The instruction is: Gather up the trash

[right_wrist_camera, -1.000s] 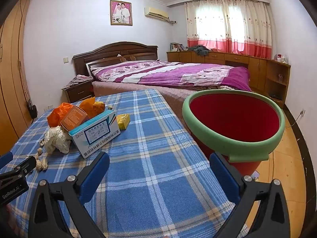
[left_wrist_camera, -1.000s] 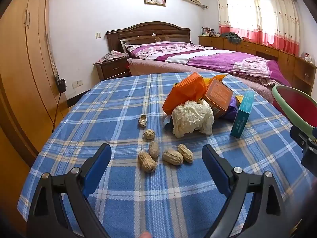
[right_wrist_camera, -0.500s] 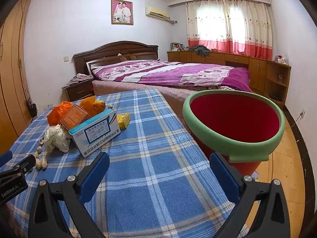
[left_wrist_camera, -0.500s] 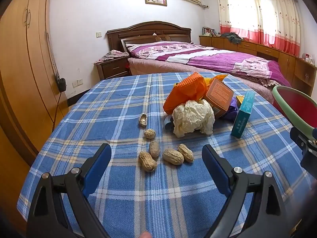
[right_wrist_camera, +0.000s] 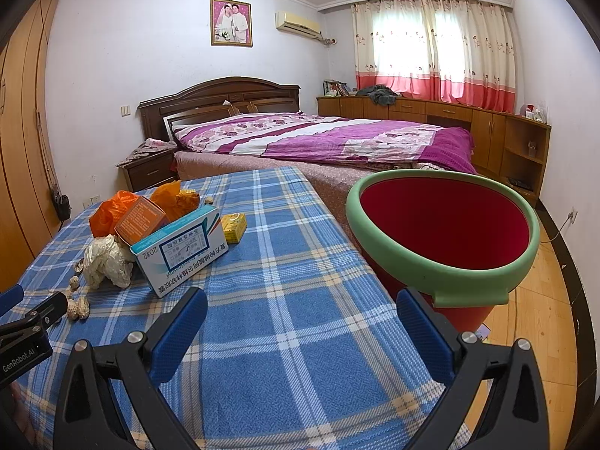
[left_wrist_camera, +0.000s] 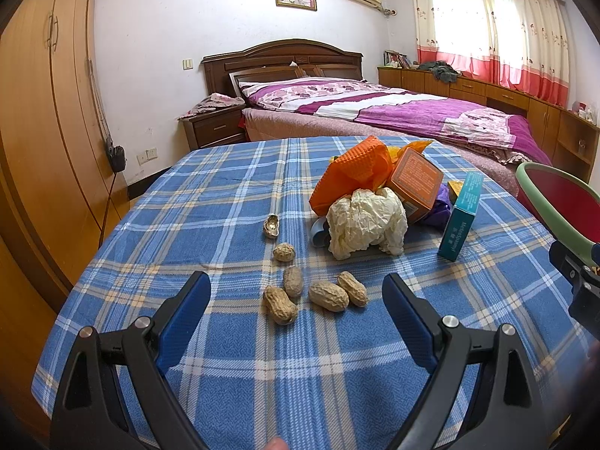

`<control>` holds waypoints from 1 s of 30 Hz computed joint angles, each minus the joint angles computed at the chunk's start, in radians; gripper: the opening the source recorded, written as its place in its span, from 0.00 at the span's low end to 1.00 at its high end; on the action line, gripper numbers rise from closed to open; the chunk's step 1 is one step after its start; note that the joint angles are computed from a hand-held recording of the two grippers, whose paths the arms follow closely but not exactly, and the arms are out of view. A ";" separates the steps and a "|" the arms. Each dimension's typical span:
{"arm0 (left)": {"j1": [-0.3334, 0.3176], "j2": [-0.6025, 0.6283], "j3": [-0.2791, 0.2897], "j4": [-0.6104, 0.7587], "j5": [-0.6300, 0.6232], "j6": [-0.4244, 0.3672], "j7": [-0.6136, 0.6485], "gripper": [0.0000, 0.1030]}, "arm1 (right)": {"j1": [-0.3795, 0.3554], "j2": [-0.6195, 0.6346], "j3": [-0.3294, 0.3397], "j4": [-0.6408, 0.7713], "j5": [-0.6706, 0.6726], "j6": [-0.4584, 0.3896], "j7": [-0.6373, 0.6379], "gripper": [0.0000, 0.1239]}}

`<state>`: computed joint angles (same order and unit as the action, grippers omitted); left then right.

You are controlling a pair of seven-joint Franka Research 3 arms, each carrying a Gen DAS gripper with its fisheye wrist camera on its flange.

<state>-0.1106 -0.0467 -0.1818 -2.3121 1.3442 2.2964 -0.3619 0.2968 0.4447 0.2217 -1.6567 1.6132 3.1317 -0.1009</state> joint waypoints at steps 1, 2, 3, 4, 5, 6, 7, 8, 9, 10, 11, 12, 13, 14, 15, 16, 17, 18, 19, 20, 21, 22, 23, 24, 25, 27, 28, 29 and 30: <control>0.000 0.000 0.000 0.000 0.000 0.000 0.000 0.90 | 0.000 0.001 -0.001 0.000 -0.002 0.000 0.001 0.83; 0.000 0.000 0.000 0.000 0.000 0.000 0.000 0.90 | 0.000 0.003 -0.001 0.002 -0.006 -0.001 0.006 0.83; 0.000 0.000 0.000 0.000 0.000 0.000 -0.001 0.90 | -0.001 0.002 0.000 0.002 -0.005 -0.001 0.004 0.83; 0.000 0.000 0.000 0.000 0.000 0.000 -0.001 0.90 | -0.002 0.004 0.000 0.004 -0.007 -0.002 0.005 0.83; 0.000 0.000 0.000 0.000 0.000 0.000 -0.001 0.90 | -0.003 0.005 0.001 0.004 -0.009 -0.002 0.006 0.83; 0.000 0.000 0.001 0.000 0.000 0.001 0.000 0.90 | -0.004 0.004 0.002 0.003 -0.010 -0.002 0.007 0.83; 0.000 0.000 0.000 0.000 -0.001 0.000 0.000 0.90 | -0.005 0.007 0.002 0.006 -0.013 -0.003 0.008 0.83; 0.000 0.000 0.000 0.000 -0.001 0.000 0.000 0.90 | -0.006 0.006 0.003 0.005 -0.014 -0.002 0.010 0.83; 0.000 0.000 0.000 0.000 -0.001 0.000 0.000 0.90 | -0.007 0.007 0.004 0.005 -0.017 -0.002 0.012 0.83; 0.000 0.000 0.000 0.000 -0.001 0.000 -0.001 0.90 | -0.009 0.009 0.005 0.007 -0.022 -0.003 0.016 0.83; 0.000 0.000 0.000 0.000 -0.001 0.000 -0.001 0.90 | -0.010 0.009 0.007 0.007 -0.023 -0.002 0.016 0.83; 0.000 0.000 0.000 0.000 -0.001 0.000 -0.001 0.90 | -0.011 0.007 0.009 0.005 -0.022 0.000 0.014 0.83; 0.000 0.000 0.001 0.000 -0.001 0.001 0.000 0.90 | -0.012 0.008 0.010 0.006 -0.022 0.000 0.014 0.83; -0.001 0.002 0.000 -0.001 0.002 0.000 -0.004 0.90 | -0.013 0.009 0.011 0.007 -0.023 0.001 0.015 0.83; 0.000 0.002 0.001 -0.002 0.003 0.001 -0.005 0.90 | -0.014 0.008 0.012 0.005 -0.022 0.001 0.015 0.83; 0.000 0.002 0.001 -0.002 0.002 0.001 -0.004 0.90 | -0.014 0.008 0.012 0.006 -0.023 0.001 0.015 0.83; 0.000 0.002 0.001 -0.002 0.002 0.002 -0.004 0.90 | -0.014 0.008 0.013 0.005 -0.024 0.001 0.015 0.83; 0.000 0.002 0.001 -0.002 0.002 0.002 -0.003 0.90 | -0.015 0.008 0.013 0.005 -0.024 0.001 0.015 0.83; -0.001 0.002 0.001 -0.002 0.002 0.001 -0.005 0.90 | -0.015 0.010 0.013 0.007 -0.027 0.001 0.018 0.83; 0.000 0.002 0.001 -0.002 0.002 0.001 -0.005 0.90 | -0.016 0.008 0.015 0.005 -0.026 0.002 0.016 0.83; 0.000 0.002 0.002 -0.002 0.003 0.002 -0.005 0.90 | -0.016 0.010 0.015 0.007 -0.026 0.002 0.016 0.83; -0.001 0.002 0.001 -0.002 0.001 0.001 -0.004 0.90 | -0.017 0.010 0.015 0.007 -0.026 0.002 0.016 0.83; -0.001 0.002 0.001 -0.002 0.001 0.001 -0.004 0.90 | -0.017 0.009 0.016 0.006 -0.027 0.002 0.017 0.83; -0.001 0.002 0.001 -0.002 0.001 0.001 -0.004 0.90 | -0.017 0.007 0.016 0.004 -0.026 0.002 0.016 0.83; 0.000 0.002 0.001 -0.001 0.000 0.002 -0.003 0.90 | -0.017 0.009 0.016 0.006 -0.026 0.002 0.017 0.83; 0.000 0.002 0.002 -0.002 0.002 0.002 -0.005 0.90 | -0.017 0.007 0.017 0.003 -0.027 0.003 0.017 0.83; -0.001 0.002 0.001 -0.001 0.000 0.002 -0.004 0.90 | -0.017 0.009 0.016 0.005 -0.028 0.003 0.018 0.83; -0.001 0.002 0.001 -0.001 0.000 0.002 -0.003 0.90 | -0.018 0.007 0.017 0.003 -0.027 0.003 0.017 0.83; -0.001 0.002 0.001 -0.001 0.000 0.002 -0.003 0.90 | -0.018 0.006 0.017 0.002 -0.026 0.003 0.016 0.83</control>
<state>-0.1113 -0.0443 -0.1807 -2.3131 1.3437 2.2979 -0.3652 0.2791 0.4508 0.2386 -1.6546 1.5871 3.1344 -0.0846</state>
